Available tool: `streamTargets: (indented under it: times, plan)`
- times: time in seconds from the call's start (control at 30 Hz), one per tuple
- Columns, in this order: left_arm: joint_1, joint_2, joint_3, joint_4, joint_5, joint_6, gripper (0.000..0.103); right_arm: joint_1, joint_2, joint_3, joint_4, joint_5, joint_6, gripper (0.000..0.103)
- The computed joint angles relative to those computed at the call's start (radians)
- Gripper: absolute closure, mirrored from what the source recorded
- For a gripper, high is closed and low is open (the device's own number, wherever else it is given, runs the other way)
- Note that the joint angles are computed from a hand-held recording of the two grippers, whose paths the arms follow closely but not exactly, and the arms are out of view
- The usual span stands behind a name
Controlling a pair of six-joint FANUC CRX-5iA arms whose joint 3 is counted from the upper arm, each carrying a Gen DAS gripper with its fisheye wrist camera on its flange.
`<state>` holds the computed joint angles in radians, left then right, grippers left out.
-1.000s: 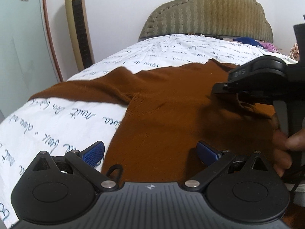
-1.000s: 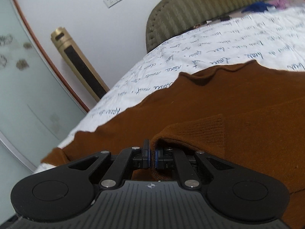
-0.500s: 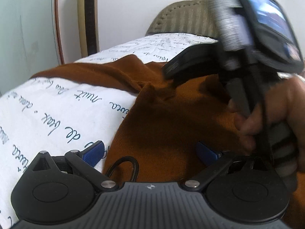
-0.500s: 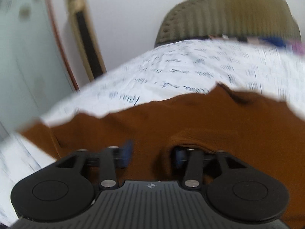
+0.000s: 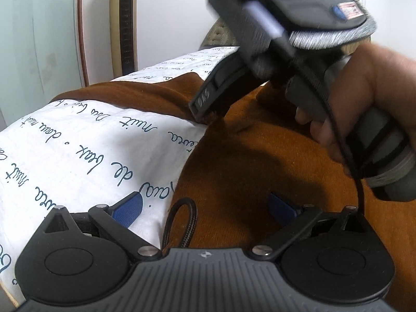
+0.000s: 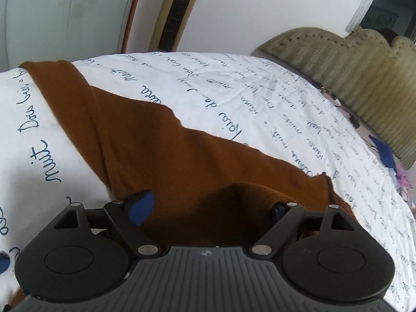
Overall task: Fold small clothes
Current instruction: 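Lay the sleeve on the sweater body and open the right gripper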
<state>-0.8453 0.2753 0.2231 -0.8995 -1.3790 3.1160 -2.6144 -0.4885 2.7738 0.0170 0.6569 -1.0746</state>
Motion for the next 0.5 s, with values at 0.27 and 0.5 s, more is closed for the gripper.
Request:
streamTargets:
  times: [0.27,0.5]
  plan:
    - [0.011,0.007,0.014,0.016,-0.004,-0.025,0.0,-0.092,0.009,0.002,-0.355,0.153,0.134,0.017]
    - [0.039,0.018,0.047,0.045,-0.012,-0.097,0.0,-0.125,-0.072,-0.164,-0.373,0.32,0.19,0.016]
